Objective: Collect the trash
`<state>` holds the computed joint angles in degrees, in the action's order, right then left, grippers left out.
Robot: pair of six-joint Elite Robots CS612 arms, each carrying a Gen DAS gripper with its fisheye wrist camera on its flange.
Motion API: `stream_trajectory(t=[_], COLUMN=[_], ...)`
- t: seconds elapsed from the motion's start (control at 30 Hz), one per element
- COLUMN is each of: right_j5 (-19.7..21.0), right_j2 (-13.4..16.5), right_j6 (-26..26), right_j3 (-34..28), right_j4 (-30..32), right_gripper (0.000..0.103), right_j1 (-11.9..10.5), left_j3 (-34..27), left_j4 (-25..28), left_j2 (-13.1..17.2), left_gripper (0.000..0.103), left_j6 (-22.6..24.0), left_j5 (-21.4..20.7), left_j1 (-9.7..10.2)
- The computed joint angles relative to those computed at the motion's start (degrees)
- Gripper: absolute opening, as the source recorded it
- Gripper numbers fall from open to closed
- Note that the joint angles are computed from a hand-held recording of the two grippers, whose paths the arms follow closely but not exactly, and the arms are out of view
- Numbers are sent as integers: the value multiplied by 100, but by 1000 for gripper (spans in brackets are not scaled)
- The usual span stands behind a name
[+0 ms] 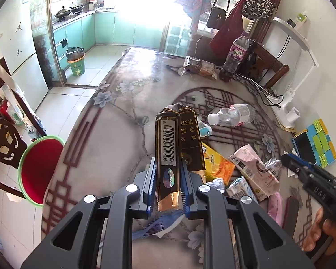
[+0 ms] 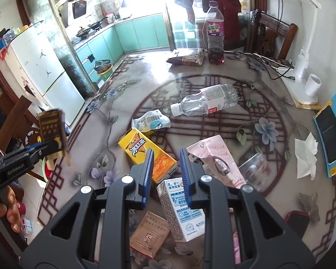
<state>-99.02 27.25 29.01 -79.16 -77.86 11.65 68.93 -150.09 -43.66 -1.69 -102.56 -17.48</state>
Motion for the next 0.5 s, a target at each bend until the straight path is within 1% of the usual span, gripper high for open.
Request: stream_trajectory(t=[0.1,0.2,0.23,0.27,0.3,0.33,0.37,0.4,0.43,0.47,0.5], right_j5=[-110,-560,-648,-597,-486,-440,-602,-786,-810,-713,-466], right_j2=[-62,-147,-177,-238,-271,-281,-285,-306,-313,-317,-319], right_j6=[87,7,-43,-204,-359,-650,-801,-952,-992,-980,-925], right_j3=[67,207,263,383,468,576,660,785,852,908,961], right_j4=[45,121,211,435,594,751,873,1091,1236,1368,1502], right_gripper=[20,20,39,79,87,85,77,72,70,70,70], right_j1=[25,103,108,79,45,8,6,-11,-40,-100,-187], left_j3=[-131,-260,-292,-337,-371,-404,-451,-474,-488,-506,-529], left_j4=[167,270,295,336,375,413,462,494,517,546,592], left_j2=[76,145,160,180,194,209,231,242,250,262,275], left_gripper=[17,17,17,17,17,17,17,17,17,17,17], left_j6=[66,145,187,247,295,335,377,428,484,518,524], left_j5=[-121,-219,-247,-280,-313,-358,-411,-444,-459,-480,-520], left_j1=[88,182,211,245,270,296,318,332,340,347,356])
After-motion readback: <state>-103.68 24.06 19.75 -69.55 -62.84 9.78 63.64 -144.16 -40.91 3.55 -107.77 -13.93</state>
